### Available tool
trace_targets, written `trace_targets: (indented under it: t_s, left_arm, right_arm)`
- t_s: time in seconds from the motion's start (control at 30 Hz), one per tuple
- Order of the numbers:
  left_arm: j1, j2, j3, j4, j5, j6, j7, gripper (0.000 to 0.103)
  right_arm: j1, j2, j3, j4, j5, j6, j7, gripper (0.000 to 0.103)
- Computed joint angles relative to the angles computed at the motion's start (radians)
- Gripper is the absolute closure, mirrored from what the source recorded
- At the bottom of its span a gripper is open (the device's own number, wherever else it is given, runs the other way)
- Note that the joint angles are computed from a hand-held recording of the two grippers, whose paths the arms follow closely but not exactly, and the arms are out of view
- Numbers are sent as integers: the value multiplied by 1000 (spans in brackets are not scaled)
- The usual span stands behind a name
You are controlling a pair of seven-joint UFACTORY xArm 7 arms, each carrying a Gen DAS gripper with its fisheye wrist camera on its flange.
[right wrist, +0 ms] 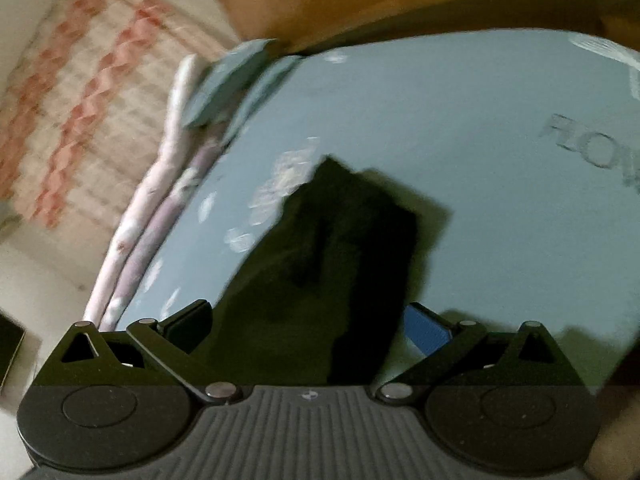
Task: Fold clothes
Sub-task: 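Press the folded pants flat with both open grippers, then grasp the pants leg end with the right gripper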
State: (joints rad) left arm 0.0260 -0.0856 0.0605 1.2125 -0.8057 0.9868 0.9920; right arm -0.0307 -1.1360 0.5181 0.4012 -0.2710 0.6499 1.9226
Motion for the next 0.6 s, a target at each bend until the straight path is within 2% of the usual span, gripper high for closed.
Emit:
trace_targets:
  t_s: [0.07, 0.13, 0.27, 0.5, 0.6]
  left_arm:
    - [0, 1, 0, 1, 1, 0, 2, 14]
    - [0, 2, -1, 3, 3, -5, 0, 14]
    - [4, 10, 1, 9, -2, -1, -21, 14]
    - [13, 19, 0, 24, -19, 17, -28, 14]
    - [13, 23, -3, 28, -18, 18, -29, 14]
  right_arm:
    - [13, 11, -38, -31, -14, -56, 31, 0]
    - [8, 9, -54, -65, 28, -117, 14, 0]
    - [-6, 30, -90, -94, 36, -188, -26, 0]
    - [-76, 10, -83, -153, 49, -311, -38, 0]
    - [-96, 23, -112, -167, 41, -359, -107, 0]
